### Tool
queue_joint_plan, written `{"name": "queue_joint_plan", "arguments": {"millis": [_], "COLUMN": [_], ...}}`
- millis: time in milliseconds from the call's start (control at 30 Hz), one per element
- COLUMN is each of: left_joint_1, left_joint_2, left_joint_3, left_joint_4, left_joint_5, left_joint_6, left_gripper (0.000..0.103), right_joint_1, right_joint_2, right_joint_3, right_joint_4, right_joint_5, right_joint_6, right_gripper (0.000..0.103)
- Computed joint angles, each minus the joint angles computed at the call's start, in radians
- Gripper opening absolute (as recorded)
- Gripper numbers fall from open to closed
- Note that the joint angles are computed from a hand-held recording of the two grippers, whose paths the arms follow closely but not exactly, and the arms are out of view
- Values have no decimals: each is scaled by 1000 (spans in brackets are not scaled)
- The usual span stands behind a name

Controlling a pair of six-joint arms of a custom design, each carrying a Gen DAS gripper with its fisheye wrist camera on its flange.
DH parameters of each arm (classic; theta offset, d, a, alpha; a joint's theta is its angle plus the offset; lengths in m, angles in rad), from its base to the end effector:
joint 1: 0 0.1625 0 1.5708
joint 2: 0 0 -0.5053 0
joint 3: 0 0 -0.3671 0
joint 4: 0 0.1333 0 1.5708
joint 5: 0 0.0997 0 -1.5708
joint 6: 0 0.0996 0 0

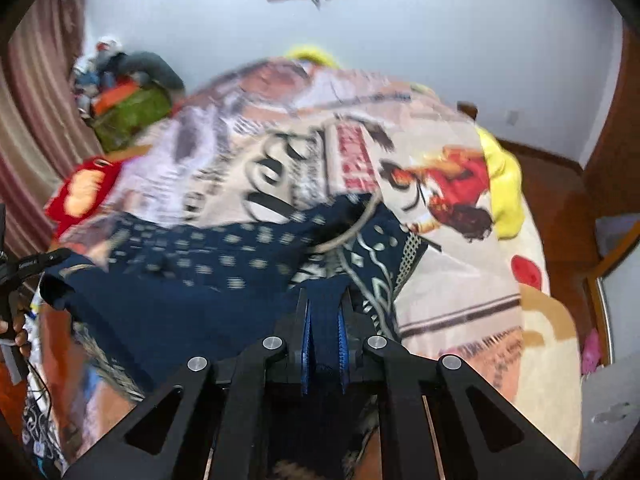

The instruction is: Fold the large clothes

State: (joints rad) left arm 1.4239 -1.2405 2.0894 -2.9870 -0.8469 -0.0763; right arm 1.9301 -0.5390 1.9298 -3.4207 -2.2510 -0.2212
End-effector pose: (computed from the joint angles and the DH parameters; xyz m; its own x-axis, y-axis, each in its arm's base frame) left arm 0.1195 -0.5541 0.3556 -0.8004 -0.3053 -0.5160 0.0626 0.8134 -0.5784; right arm 0.2852 -0.5584 0.0355 -0.7365 -0.1963 0.6473 -0.4887 0.8160 -0.3086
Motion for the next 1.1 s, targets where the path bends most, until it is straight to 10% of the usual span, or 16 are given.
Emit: {"name": "queue_joint_plan", "arguments": {"millis": [267, 433, 500, 600, 867, 1100], "left_joint_1": [-25, -45, -79, -126, -200, -199], "left_joint_2": [85, 32, 3, -53, -145, -18], "left_joint_3": [-18, -23, -4, 41, 140, 166], "left_joint_4": [-87, 5, -2, -67, 134, 147], "left_joint_5": [141, 148, 197, 203, 110, 93], "left_joint_6": [199, 162, 165, 210, 138, 136], "left_gripper": [10, 22, 54, 73, 76, 76], "right_joint_1": [-43, -21, -39, -41, 27, 39], "right_joint_2": [43, 59, -29, -112, -132, -30], "right_joint_3": [-57, -97, -45, 19, 114, 59], "right_joint_4": [-14, -220, -77, 19, 150, 284], "right_joint_5": [-34, -287, -213, -129, 26, 75], "right_joint_6": [-107, -200, -67, 8, -28, -2], "right_gripper": [9, 9, 9, 9, 9, 9]}}
